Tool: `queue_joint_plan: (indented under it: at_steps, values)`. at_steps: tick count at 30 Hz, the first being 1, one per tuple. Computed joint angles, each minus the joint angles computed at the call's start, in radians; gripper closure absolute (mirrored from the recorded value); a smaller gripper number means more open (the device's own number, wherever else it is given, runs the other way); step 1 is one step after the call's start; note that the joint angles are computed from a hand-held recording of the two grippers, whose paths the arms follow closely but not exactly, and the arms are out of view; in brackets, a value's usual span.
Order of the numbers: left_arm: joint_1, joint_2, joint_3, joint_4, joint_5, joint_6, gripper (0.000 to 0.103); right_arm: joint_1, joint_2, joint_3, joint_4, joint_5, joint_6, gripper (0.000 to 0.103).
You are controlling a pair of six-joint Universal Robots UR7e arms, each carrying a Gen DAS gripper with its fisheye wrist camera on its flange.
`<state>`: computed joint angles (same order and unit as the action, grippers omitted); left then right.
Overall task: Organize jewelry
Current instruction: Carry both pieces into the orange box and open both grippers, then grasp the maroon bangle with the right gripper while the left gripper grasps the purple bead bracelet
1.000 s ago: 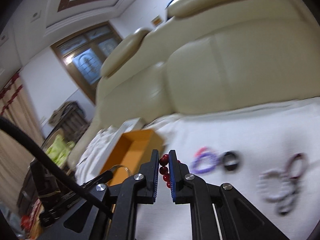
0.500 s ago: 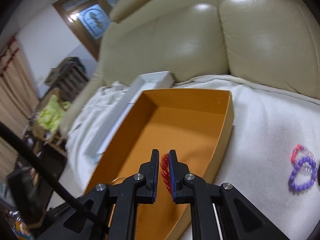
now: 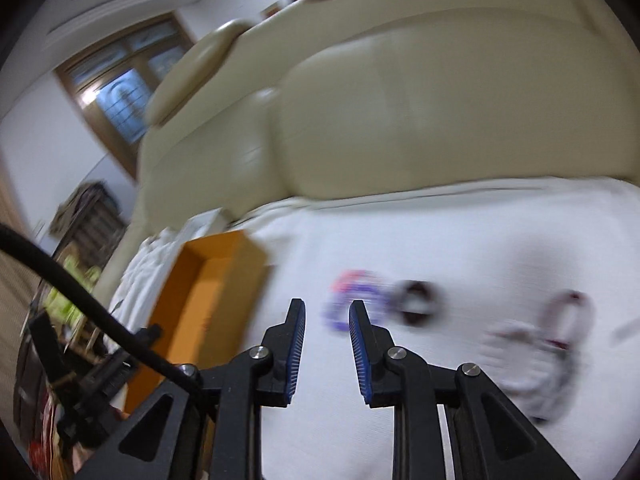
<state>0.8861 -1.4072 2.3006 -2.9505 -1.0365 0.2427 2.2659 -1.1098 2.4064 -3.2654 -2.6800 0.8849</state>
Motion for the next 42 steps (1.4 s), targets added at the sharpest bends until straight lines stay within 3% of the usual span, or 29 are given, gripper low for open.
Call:
queue_joint_plan:
  at_steps: [2, 4, 7, 9, 14, 18, 25, 29, 34, 37, 39, 41, 42]
  values:
    - [-0.027, 0.004, 0.025, -0.037, -0.007, 0.022, 0.062, 0.026, -0.087, 0.079, 0.084, -0.03, 0.146, 0.078]
    - [-0.045, 0.007, 0.042, -0.046, -0.029, 0.027, 0.061, 0.043, -0.144, 0.144, 0.102, -0.043, 0.235, 0.078]
    - [-0.068, 0.03, 0.055, -0.055, -0.042, 0.036, 0.061, 0.028, -0.182, 0.23, 0.008, -0.018, 0.272, 0.078]
    - [-0.083, 0.046, 0.062, -0.049, -0.043, 0.04, 0.061, 0.006, -0.235, 0.268, 0.021, -0.007, 0.31, 0.078]
    - [-0.098, 0.07, 0.058, -0.008, -0.07, 0.011, 0.06, -0.049, -0.311, 0.32, 0.039, 0.028, 0.334, 0.078]
    - [-0.099, 0.1, 0.051, 0.026, -0.09, -0.043, 0.052, -0.108, -0.364, 0.36, -0.003, 0.076, 0.301, 0.078]
    - [-0.069, 0.175, -0.003, 0.077, -0.15, -0.075, 0.051, -0.241, -0.404, 0.384, -0.041, 0.115, 0.226, 0.078]
    - [-0.055, 0.231, -0.034, 0.077, -0.176, -0.069, 0.05, -0.273, -0.398, 0.363, 0.008, 0.113, 0.208, 0.078]
    - [-0.046, 0.301, -0.08, 0.117, -0.193, -0.088, 0.05, -0.26, -0.373, 0.305, 0.175, 0.059, 0.243, 0.079]
    - [-0.043, 0.34, -0.104, 0.144, -0.181, -0.092, 0.05, -0.244, -0.359, 0.249, 0.378, 0.011, 0.321, 0.094]
    - [-0.041, 0.351, -0.106, 0.142, -0.199, -0.078, 0.051, -0.229, -0.351, 0.232, 0.445, -0.018, 0.354, 0.096]
    - [-0.044, 0.356, -0.1, 0.128, -0.217, -0.045, 0.059, -0.212, -0.342, 0.224, 0.442, -0.036, 0.348, 0.096]
    - [-0.046, 0.357, -0.099, 0.131, -0.222, -0.032, 0.076, -0.201, -0.339, 0.222, 0.44, -0.044, 0.347, 0.096]
